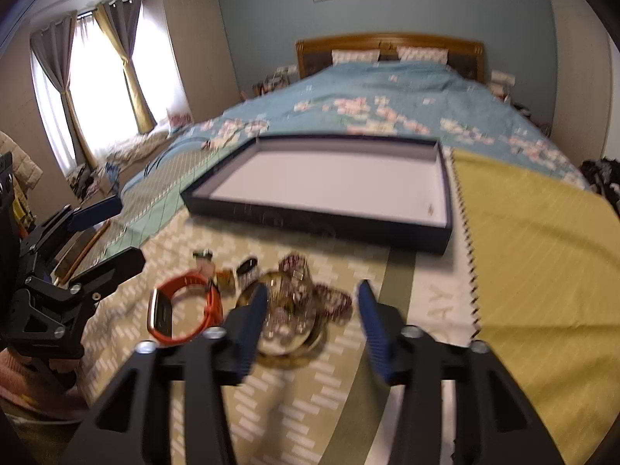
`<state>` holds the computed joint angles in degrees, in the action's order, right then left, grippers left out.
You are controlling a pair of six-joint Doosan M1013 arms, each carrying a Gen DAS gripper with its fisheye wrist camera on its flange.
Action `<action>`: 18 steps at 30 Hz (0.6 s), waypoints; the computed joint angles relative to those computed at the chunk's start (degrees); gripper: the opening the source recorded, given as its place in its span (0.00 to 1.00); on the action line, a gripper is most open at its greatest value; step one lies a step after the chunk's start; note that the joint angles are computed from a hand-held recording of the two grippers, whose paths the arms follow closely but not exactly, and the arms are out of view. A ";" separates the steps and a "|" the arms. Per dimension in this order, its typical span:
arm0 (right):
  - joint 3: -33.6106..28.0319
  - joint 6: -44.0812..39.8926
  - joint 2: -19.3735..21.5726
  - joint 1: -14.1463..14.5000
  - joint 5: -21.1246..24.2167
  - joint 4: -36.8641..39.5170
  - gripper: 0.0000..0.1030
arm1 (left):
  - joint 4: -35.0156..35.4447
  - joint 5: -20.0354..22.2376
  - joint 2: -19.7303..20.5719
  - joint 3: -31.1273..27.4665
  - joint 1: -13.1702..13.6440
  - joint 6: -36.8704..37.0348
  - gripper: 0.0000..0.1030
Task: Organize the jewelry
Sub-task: 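Grasp the orange watch band with the left tool while the right tool grasps the tortoiseshell bangle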
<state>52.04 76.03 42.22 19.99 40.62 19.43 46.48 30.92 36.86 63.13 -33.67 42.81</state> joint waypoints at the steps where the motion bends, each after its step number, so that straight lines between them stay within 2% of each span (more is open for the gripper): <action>1: -0.53 0.17 0.32 -0.02 1.25 -0.08 0.32 | -2.66 0.61 0.53 -0.79 0.09 3.24 0.82; 4: -1.45 0.69 1.05 -0.22 4.30 0.59 0.20 | -9.13 2.33 1.68 -2.64 0.41 10.75 0.72; 7: -1.90 1.63 1.37 -0.55 6.12 1.45 0.19 | -15.55 4.01 2.59 -4.23 0.91 17.59 0.64; 9: -2.39 1.92 1.65 -0.75 7.17 2.06 0.18 | -19.16 4.97 3.19 -5.20 1.25 21.18 0.54; 10: -3.04 1.98 1.98 -0.85 7.84 2.20 0.13 | -20.69 5.26 3.24 -5.27 1.32 22.48 0.52; 12: -3.13 1.99 2.09 -0.92 7.92 2.60 0.11 | -23.30 5.84 3.00 -5.15 1.65 24.49 0.41; 14: -3.08 2.07 2.06 -0.87 7.64 2.61 0.10 | -26.31 6.38 2.85 -5.15 1.67 26.61 0.34; 18: -2.74 1.19 1.74 -1.08 6.72 3.41 0.06 | -32.55 6.85 2.54 -4.85 2.09 32.02 0.27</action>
<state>49.30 77.22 43.96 18.91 47.34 22.84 13.93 37.77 39.40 58.28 -31.58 74.83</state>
